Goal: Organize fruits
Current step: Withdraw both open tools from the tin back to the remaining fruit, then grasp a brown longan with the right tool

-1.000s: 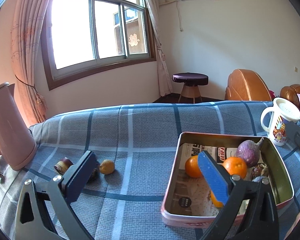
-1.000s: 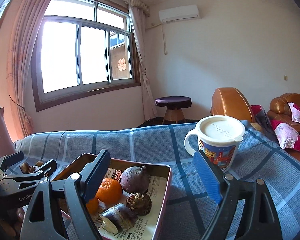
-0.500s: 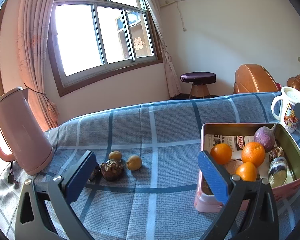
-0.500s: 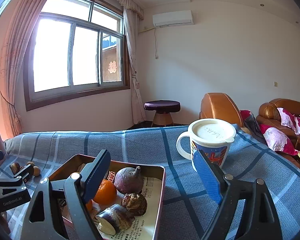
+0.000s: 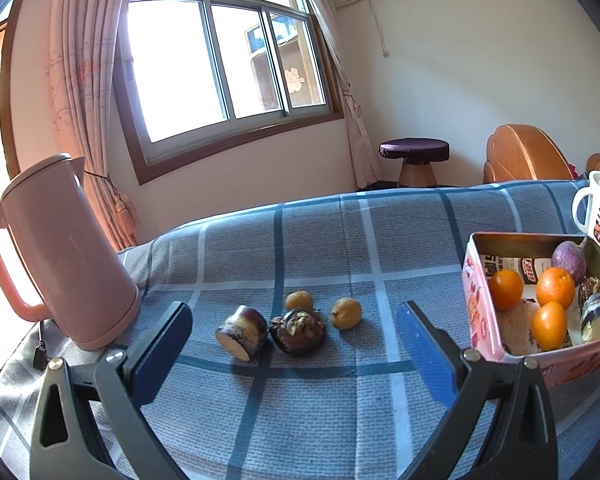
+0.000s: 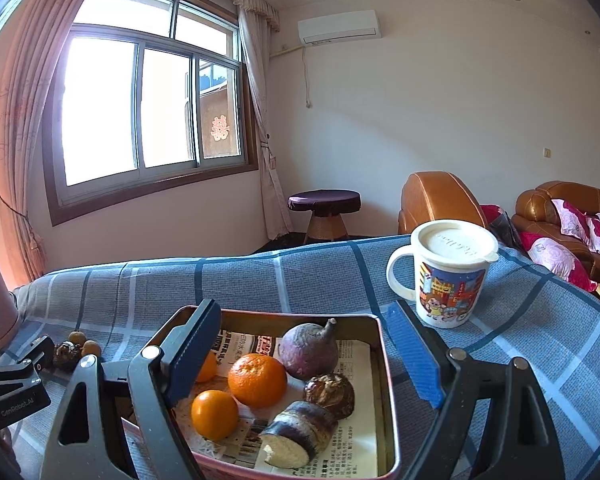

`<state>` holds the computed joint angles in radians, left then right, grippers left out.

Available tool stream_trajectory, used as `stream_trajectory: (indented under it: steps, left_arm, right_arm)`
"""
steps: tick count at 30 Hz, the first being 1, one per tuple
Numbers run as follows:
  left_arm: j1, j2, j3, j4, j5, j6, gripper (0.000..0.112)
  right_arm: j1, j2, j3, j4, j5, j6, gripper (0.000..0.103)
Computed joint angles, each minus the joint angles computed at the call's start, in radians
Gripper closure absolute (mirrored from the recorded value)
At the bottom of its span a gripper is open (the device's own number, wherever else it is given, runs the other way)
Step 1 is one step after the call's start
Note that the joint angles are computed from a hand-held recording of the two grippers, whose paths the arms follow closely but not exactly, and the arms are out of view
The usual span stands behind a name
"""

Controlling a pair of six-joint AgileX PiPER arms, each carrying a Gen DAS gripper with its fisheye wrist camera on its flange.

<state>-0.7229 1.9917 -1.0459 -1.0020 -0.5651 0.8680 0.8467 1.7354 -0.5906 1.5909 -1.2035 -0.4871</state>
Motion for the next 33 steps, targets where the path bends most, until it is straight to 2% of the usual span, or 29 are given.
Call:
stream_trajectory:
  steps: [8,17,22,27,33]
  left_arm:
    - [0.098,0.002,0.015,0.081,0.004,-0.022,0.009]
    - [0.248,0.014,-0.022,0.099,0.089,-0.048,0.009]
    - [0.321,0.037,-0.069,0.021,0.150,-0.015,0.009]
    - [0.331,0.072,-0.119,-0.159,0.098,0.159,0.009]
    - [0.335,0.090,-0.143,-0.211,0.067,0.229,0.009]
  right_arm:
    - [0.012,0.104,-0.174,0.003,0.030,-0.085,0.017]
    - [0.014,0.204,-0.350,-0.021,0.106,-0.184,0.017]
    - [0.011,0.251,-0.438,-0.023,0.147,-0.257,0.017]
    - [-0.016,0.289,-0.521,-0.009,0.228,-0.314,0.017]
    - [-0.039,0.345,-0.637,0.035,0.312,-0.411,0.017]
